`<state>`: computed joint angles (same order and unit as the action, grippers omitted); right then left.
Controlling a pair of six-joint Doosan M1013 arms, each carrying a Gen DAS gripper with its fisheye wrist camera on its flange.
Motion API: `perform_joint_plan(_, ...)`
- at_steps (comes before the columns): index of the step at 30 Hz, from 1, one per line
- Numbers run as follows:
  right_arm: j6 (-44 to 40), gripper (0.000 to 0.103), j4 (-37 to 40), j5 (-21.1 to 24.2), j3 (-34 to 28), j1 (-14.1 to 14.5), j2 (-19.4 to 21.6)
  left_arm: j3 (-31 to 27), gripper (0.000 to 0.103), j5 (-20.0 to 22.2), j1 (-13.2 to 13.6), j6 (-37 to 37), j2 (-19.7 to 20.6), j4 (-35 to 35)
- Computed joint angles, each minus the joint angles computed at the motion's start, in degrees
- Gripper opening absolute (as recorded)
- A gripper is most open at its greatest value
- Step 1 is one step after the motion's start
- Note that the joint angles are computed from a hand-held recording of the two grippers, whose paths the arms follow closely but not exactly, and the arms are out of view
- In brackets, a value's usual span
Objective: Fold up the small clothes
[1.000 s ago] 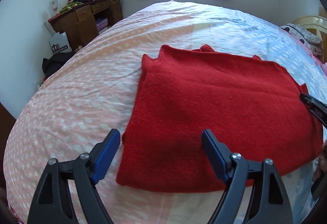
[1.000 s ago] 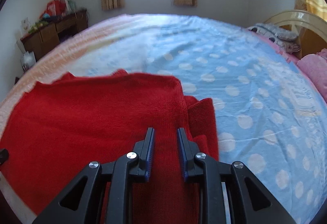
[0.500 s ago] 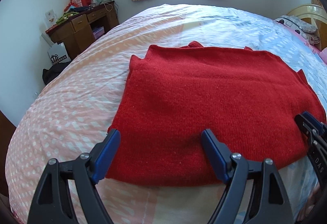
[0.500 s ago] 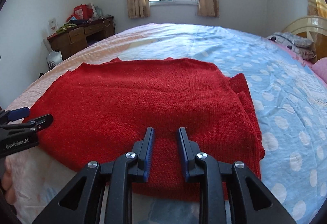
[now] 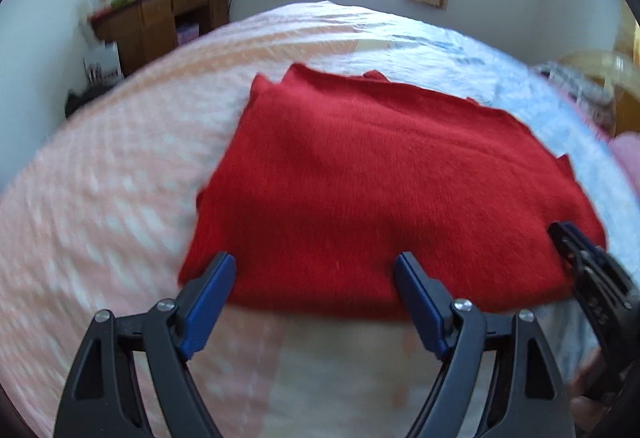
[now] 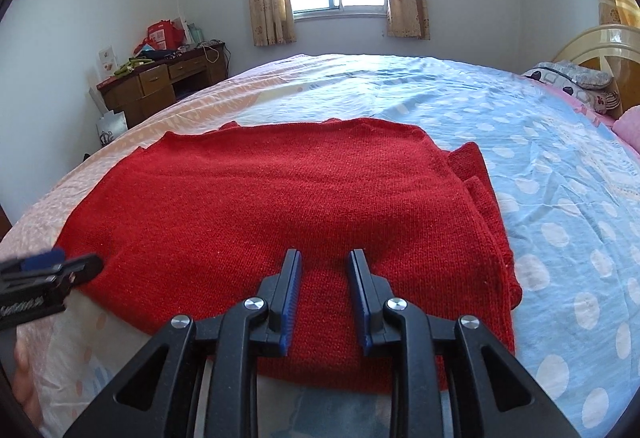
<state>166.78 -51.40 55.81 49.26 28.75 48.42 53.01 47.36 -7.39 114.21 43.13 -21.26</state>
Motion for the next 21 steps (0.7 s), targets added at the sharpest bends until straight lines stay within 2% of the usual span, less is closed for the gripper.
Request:
perform_joint_plan(3,0.6,0.026,-0.2,-0.7,0.6,0.0,-0.3,2.1,0.084,-1.6,0.1,0.6,-1.0,-0.8)
perform_joint_plan(5,0.9,0.026,-0.4,-1.0,0.9,-0.1,-0.4,2.2,0.084,-1.8,-0.3,0.3,-1.0,0.7)
perform_joint_plan(9,1.4,0.027,-0.7,-1.5,1.3,0.0,-0.6,0.6,0.09,-1.0,-0.8,-1.3,-0.3,2.7)
perform_joint_plan(14,1.6,0.027,-0.8,-1.7,1.5,0.0,-0.6,0.6,0.089,-0.9,-1.0,-1.5,-0.8,4.0)
perform_joint_plan(17,1.4,0.027,-0.8,-1.5,1.4,0.0,-0.6,1.6,0.089,-4.2,-1.0,5.3,-2.1,-0.6)
perform_joint_plan(21,1.1,0.027,-0.5,-1.3,1.3,0.0,-0.6,0.2,0.089,-9.1,-2.3,10.2,-1.8,-0.8)
